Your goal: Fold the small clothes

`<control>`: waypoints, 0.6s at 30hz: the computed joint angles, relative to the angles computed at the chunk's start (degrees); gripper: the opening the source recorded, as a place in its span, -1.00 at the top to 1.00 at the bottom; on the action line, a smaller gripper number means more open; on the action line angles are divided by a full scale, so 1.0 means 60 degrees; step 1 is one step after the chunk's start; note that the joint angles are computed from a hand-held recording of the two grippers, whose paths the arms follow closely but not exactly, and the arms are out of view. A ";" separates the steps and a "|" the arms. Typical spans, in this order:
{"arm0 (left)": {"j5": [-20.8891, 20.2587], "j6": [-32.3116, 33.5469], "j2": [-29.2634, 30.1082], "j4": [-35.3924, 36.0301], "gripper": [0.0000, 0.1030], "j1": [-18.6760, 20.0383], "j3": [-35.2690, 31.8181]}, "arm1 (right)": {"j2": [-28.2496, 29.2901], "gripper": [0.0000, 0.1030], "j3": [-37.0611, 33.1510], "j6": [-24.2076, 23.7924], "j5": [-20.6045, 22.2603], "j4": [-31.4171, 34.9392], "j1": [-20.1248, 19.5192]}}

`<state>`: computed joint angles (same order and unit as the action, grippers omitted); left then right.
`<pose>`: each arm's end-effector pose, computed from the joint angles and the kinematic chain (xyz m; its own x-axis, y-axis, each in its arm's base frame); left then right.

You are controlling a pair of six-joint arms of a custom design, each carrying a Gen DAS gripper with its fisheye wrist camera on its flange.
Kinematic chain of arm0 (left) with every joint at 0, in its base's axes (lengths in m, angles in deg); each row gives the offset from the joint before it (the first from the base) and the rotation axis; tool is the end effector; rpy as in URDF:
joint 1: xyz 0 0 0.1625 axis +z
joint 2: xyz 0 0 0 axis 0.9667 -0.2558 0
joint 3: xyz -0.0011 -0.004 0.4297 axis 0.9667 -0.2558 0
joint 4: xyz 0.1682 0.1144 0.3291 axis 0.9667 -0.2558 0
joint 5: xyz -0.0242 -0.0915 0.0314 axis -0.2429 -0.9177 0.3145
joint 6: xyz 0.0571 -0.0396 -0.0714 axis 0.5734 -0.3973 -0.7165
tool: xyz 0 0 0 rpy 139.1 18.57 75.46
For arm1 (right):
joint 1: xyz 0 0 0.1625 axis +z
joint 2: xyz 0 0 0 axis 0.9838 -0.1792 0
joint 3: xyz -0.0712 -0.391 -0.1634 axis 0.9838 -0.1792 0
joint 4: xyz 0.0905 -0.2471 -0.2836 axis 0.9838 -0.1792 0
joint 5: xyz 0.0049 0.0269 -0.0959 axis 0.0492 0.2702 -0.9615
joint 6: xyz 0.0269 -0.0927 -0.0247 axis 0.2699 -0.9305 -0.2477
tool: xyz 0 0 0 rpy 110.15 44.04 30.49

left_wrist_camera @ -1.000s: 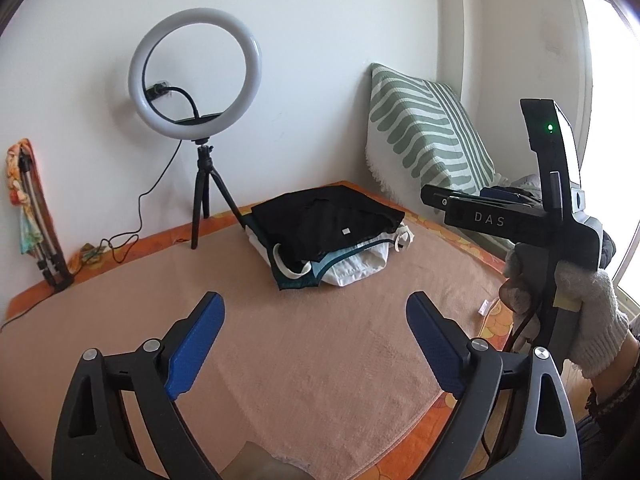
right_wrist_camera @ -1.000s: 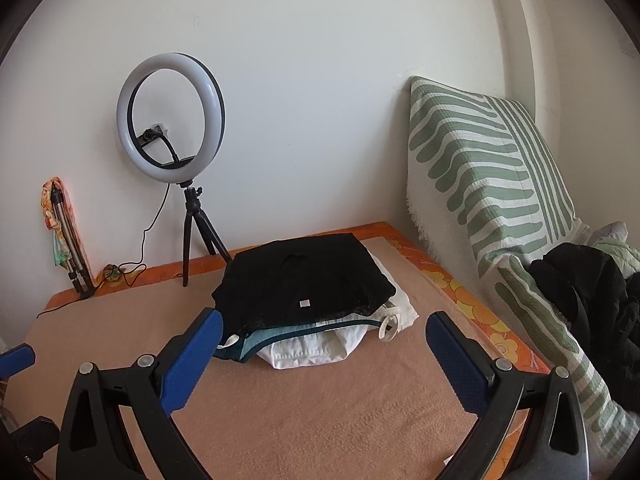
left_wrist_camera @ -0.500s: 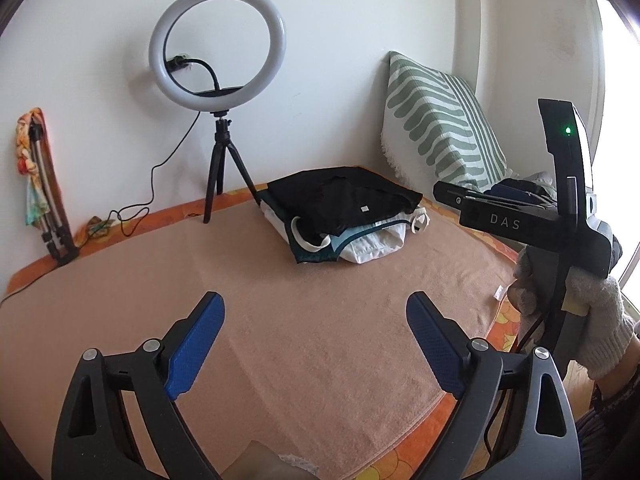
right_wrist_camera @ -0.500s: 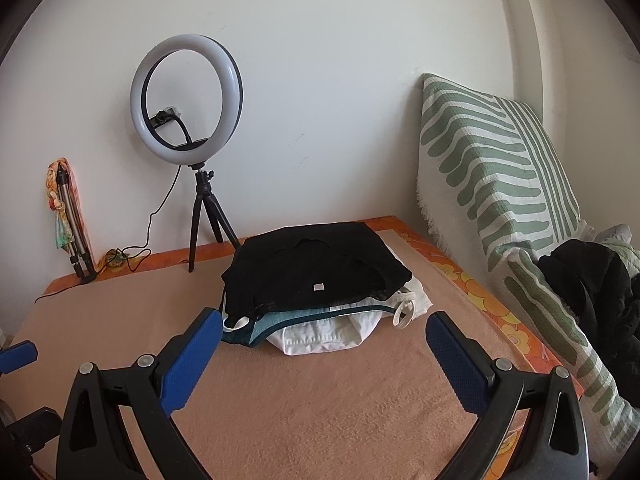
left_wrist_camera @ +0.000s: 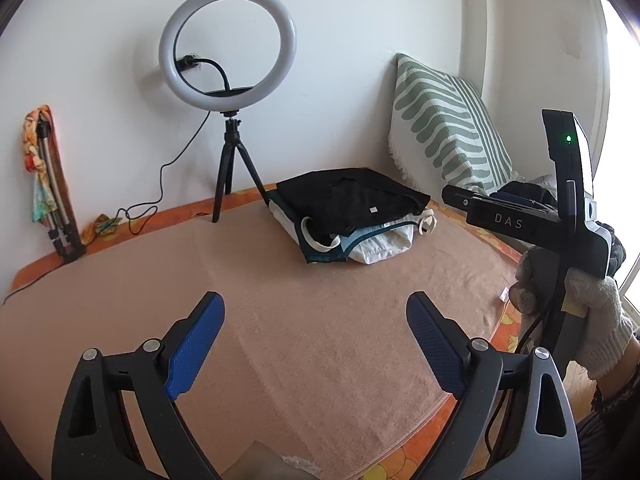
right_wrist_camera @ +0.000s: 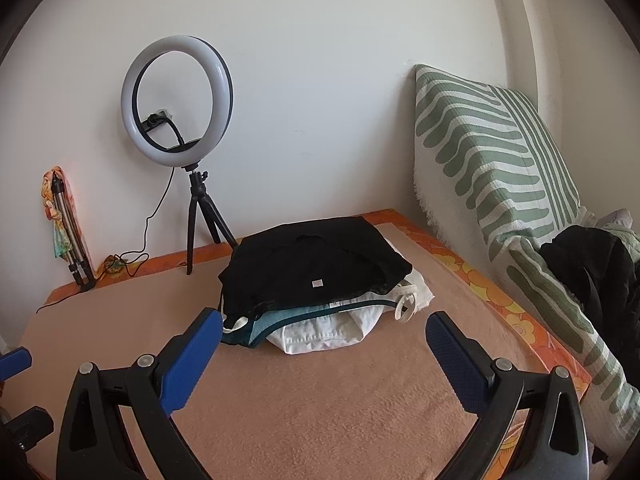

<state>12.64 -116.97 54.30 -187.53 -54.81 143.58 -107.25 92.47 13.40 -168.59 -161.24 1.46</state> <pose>-0.3977 -0.3754 0.0049 -0.7027 0.3010 -0.6447 0.6819 0.5435 -0.4895 0.0375 -0.4660 0.4351 -0.7452 0.0771 0.6624 -0.5460 0.4998 -0.6724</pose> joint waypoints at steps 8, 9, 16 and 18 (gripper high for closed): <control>0.0017 0.0032 0.0023 -0.0049 -0.80 -0.0019 0.0002 | 0.0076 -1.00 -0.0081 0.0024 0.0003 0.0076 0.0009; 0.0017 0.0032 0.0023 -0.0049 -0.80 -0.0019 0.0002 | 0.0089 -1.00 -0.0085 0.0023 -0.0002 0.0081 0.0016; 0.0097 0.0035 -0.0007 -0.0134 -0.80 -0.0031 0.0053 | 0.0103 -1.00 -0.0081 0.0026 -0.0011 0.0117 0.0042; 0.0111 0.0024 -0.0009 -0.0119 -0.80 -0.0040 0.0058 | 0.0113 -1.00 -0.0102 0.0031 -0.0001 0.0148 0.0040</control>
